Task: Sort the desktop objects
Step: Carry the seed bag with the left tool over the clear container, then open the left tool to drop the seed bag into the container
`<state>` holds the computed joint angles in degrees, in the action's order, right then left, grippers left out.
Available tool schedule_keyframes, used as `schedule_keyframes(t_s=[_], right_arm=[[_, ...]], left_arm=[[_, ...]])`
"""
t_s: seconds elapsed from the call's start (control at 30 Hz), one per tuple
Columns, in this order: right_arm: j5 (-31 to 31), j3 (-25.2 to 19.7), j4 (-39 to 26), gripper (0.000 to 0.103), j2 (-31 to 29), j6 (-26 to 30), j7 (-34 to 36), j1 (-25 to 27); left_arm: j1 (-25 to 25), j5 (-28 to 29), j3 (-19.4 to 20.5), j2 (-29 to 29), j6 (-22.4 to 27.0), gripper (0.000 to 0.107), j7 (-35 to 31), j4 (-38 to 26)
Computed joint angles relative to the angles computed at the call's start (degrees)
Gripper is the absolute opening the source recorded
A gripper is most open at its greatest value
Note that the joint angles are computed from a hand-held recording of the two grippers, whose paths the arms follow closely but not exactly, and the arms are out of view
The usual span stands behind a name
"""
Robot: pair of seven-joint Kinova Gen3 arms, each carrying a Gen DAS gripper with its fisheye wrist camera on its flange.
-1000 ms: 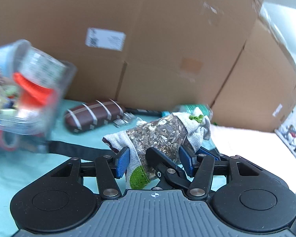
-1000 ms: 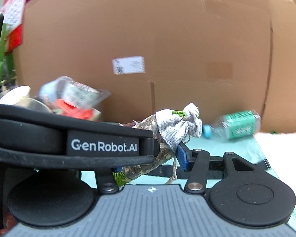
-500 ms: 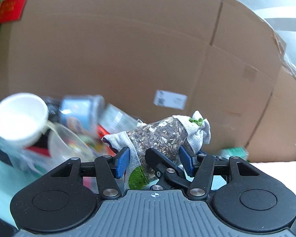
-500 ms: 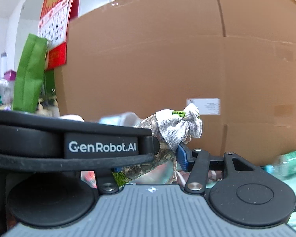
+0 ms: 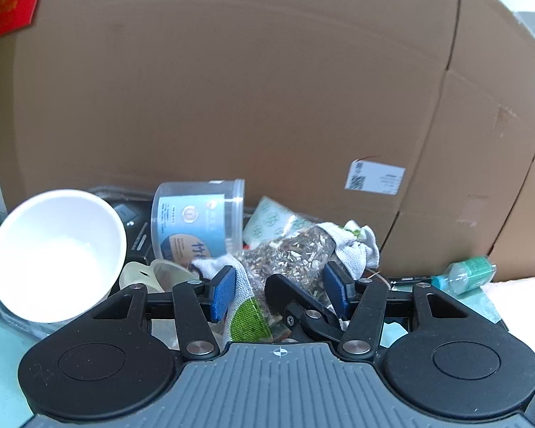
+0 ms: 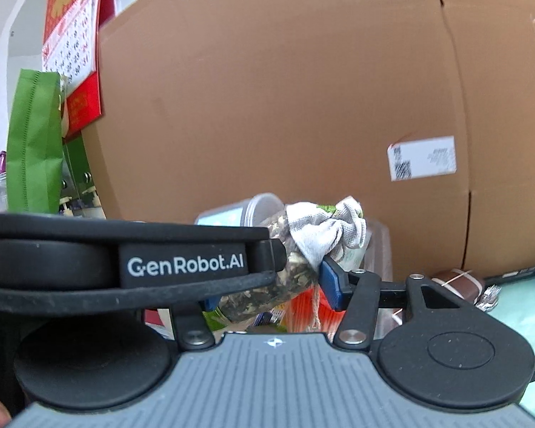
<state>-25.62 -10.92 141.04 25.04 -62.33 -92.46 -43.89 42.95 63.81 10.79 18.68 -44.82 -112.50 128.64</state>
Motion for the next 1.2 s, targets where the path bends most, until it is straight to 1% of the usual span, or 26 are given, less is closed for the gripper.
schedule_keyframes(t_s=[0.13, 0.23, 0.33, 0.37, 0.5, 0.57, 0.63, 0.7, 0.77, 0.83, 0.9, 0.93, 0.97, 1.0, 1.1, 1.2], right_arm=[[1.08, 0.23, -0.83, 0.063, 0.49, 1.25, 0.22, 0.56], [1.27, 0.29, -0.56, 0.064, 0.85, 1.11, 0.34, 0.55], [1.87, 0.28, -1.10, 0.066, 0.71, 3.38, 0.34, 1.07], [2.51, 0.19, -1.11, 0.067, 0.80, 3.67, -0.23, 1.50], [2.61, 0.26, -0.57, 0.068, 1.01, 2.96, -0.75, 1.35], [3.50, 0.23, -0.49, 0.070, 0.58, 3.82, -1.32, 2.02], [3.98, 0.16, -0.20, 0.072, 0.24, 4.25, -2.04, 2.47], [2.31, 0.40, 0.17, 0.078, 0.13, 3.76, -1.48, 1.55], [1.87, 0.42, 0.58, 0.079, 0.13, 2.92, -1.42, 1.21], [1.27, 0.36, 1.08, 0.082, 0.07, 1.73, -1.51, 0.80], [-0.96, 0.51, 1.69, 0.090, 0.08, -0.21, -0.39, -0.66], [-3.05, 0.56, 1.78, 0.093, -0.07, -0.74, 0.38, -1.68], [-4.39, 0.59, 2.08, 0.099, 0.09, -1.90, 0.77, -2.38], [-4.80, 0.54, 2.55, 0.101, 0.37, -3.34, 0.75, -2.69], [-3.71, 0.35, 3.75, 0.103, 0.14, -4.87, 0.54, -2.23], [-3.75, 0.34, 4.64, 0.103, -0.40, -5.44, 1.32, -2.26]], left_arm=[[-1.73, -4.79, -0.39, 0.43, 1.20, 0.057, 4.40, 1.19], [-1.58, -5.91, -0.84, 0.89, 1.07, 0.060, 6.18, 1.51], [-1.38, -5.21, -1.40, 1.54, 1.49, 0.067, 6.20, 1.11], [-1.13, -5.02, -1.53, 1.82, 1.25, 0.071, 6.06, 1.07], [-0.55, -4.91, -1.63, 2.24, 0.52, 0.077, 6.16, 1.11], [-0.45, -4.73, -1.68, 2.28, 0.55, 0.077, 6.04, 0.98], [0.22, -4.40, -1.57, 2.61, -0.70, 0.079, 6.38, 1.07], [0.87, -4.54, -1.33, 3.02, -2.30, 0.085, 7.21, 1.35], [1.50, -4.27, -1.17, 3.18, -3.36, 0.089, 7.17, 1.39], [2.47, -2.62, -0.99, 3.32, -4.69, 0.093, 6.40, 1.15], [3.03, -2.08, -0.63, 3.27, -6.25, 0.097, 6.75, 1.45], [3.23, -1.70, -0.45, 3.13, -6.80, 0.099, 6.84, 1.58], [3.52, -1.36, -0.25, 3.06, -7.58, 0.102, 7.08, 1.73], [3.84, -1.12, -0.03, 3.06, -8.46, 0.103, 7.43, 1.91], [4.60, -0.27, 0.69, 2.86, -9.78, 0.103, 7.37, 2.09], [4.90, 0.20, 1.43, 2.51, -9.50, 0.103, 7.54, 2.07]])
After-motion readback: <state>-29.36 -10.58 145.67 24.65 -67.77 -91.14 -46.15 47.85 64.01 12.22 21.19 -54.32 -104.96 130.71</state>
